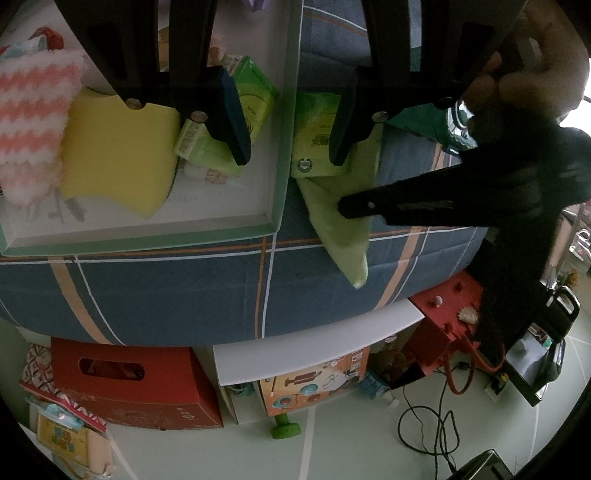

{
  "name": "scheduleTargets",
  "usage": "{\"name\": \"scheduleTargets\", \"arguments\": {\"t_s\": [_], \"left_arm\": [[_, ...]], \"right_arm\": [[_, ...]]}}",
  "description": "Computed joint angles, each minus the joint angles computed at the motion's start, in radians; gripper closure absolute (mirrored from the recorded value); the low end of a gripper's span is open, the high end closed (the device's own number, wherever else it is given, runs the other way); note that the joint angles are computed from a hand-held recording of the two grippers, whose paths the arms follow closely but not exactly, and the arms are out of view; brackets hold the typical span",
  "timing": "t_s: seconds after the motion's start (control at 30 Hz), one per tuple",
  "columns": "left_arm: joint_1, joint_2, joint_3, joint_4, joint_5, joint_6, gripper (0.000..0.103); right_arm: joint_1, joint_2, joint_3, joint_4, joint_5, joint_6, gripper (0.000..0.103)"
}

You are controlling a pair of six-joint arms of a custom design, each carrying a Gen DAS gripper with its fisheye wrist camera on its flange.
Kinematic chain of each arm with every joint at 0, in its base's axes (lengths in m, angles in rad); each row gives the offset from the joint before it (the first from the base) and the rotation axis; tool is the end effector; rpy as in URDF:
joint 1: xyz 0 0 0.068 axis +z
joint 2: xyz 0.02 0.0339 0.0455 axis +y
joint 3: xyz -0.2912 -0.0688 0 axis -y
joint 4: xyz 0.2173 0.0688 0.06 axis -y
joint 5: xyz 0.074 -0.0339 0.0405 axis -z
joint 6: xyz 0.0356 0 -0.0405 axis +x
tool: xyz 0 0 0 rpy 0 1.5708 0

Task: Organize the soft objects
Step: 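Lift the cloth with the left gripper while the right gripper grasps the green tissue pack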

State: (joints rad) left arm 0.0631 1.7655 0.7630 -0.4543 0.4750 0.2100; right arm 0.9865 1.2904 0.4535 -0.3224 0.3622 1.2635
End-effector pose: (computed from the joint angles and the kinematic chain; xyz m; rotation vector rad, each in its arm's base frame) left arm 0.2564 -0.0001 0.1434 0.2519 2.8799 -0.6708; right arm 0.1056 0.1369 0.1738 0.4622 2.5885 0.2873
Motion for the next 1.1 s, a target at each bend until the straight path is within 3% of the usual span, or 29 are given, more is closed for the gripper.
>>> {"name": "scheduleTargets", "arguments": {"t_s": [0.23,0.37,0.63,0.87,1.1], "left_arm": [[0.209,-0.092,-0.046,-0.055,0.174,0.09,0.102],[0.322,-0.152,-0.022,-0.14,0.227,0.152,0.102],[0.454,-0.24,0.016,-0.216,0.271,0.212,0.102],[0.557,-0.234,0.068,-0.246,0.331,0.233,0.102],[0.597,-0.182,0.1,-0.291,0.329,0.273,0.102]], "right_arm": [[0.006,0.004,0.009,-0.006,0.004,-0.002,0.056],[0.007,0.008,0.018,0.004,0.006,-0.017,0.056],[0.011,0.066,0.037,0.079,-0.026,-0.064,0.056],[-0.006,0.122,0.035,0.136,-0.06,-0.083,0.056],[-0.013,0.19,0.058,0.145,-0.08,-0.076,0.056]]}}
